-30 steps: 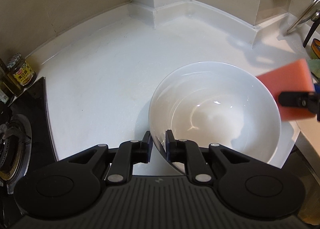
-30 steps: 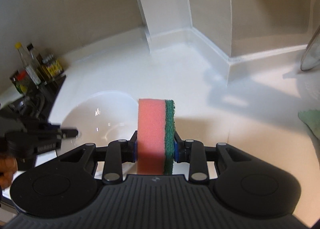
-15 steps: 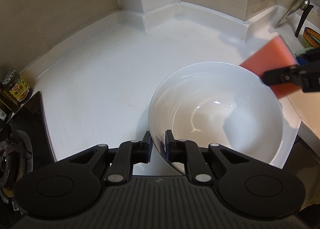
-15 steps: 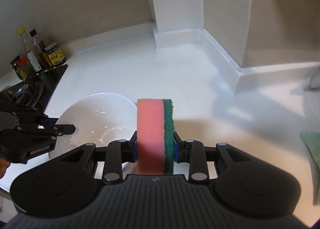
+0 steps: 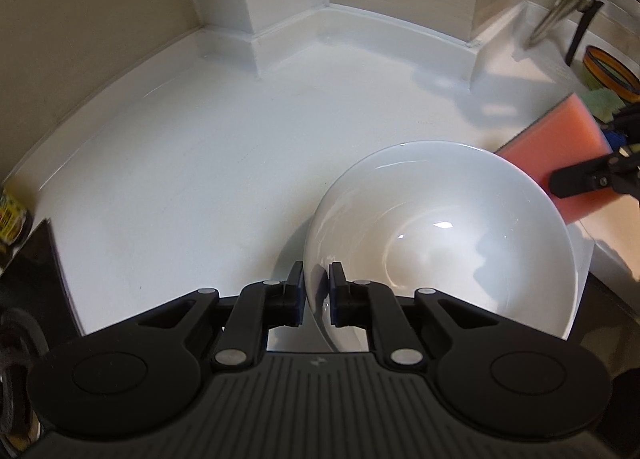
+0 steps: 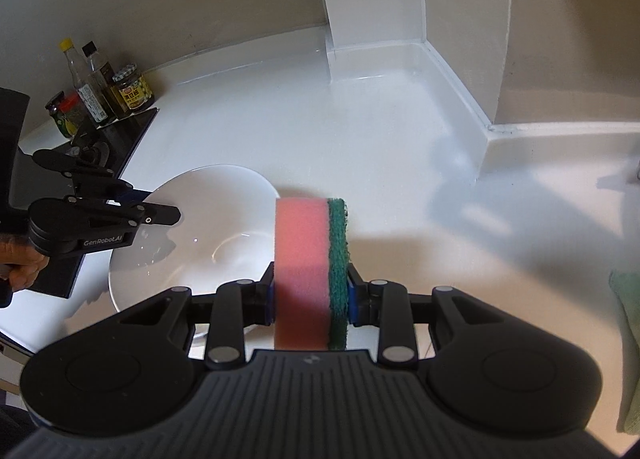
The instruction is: Clean bowl
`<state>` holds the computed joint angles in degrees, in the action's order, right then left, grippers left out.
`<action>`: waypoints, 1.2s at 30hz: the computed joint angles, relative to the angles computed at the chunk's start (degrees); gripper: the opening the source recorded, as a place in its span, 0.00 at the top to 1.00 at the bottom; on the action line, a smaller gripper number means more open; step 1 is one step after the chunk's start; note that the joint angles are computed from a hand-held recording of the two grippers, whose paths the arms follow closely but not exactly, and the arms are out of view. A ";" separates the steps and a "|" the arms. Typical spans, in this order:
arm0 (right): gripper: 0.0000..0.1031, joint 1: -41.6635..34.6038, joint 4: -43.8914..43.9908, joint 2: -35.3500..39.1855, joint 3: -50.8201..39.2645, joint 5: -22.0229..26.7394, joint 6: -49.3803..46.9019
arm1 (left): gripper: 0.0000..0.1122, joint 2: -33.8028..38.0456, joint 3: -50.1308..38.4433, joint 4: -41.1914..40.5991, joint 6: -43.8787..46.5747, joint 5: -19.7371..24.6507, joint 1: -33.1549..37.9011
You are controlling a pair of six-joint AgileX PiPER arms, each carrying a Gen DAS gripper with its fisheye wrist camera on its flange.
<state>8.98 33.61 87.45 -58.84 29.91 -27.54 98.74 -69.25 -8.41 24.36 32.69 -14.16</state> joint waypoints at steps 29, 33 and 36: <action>0.73 1.83 -4.45 4.64 -8.29 3.51 -1.06 | 0.80 -6.79 8.23 5.79 -19.20 1.36 -1.52; 0.73 2.26 -5.95 7.10 -11.35 5.49 -2.98 | 0.86 -4.58 5.18 9.09 -19.77 3.48 -2.21; 0.73 1.32 -4.44 6.74 -11.08 7.43 -4.94 | 0.89 -1.87 1.70 8.18 -15.07 4.65 -1.22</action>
<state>10.30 29.18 94.19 -69.92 37.34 -32.48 96.87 -67.55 -0.23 9.29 37.34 -15.37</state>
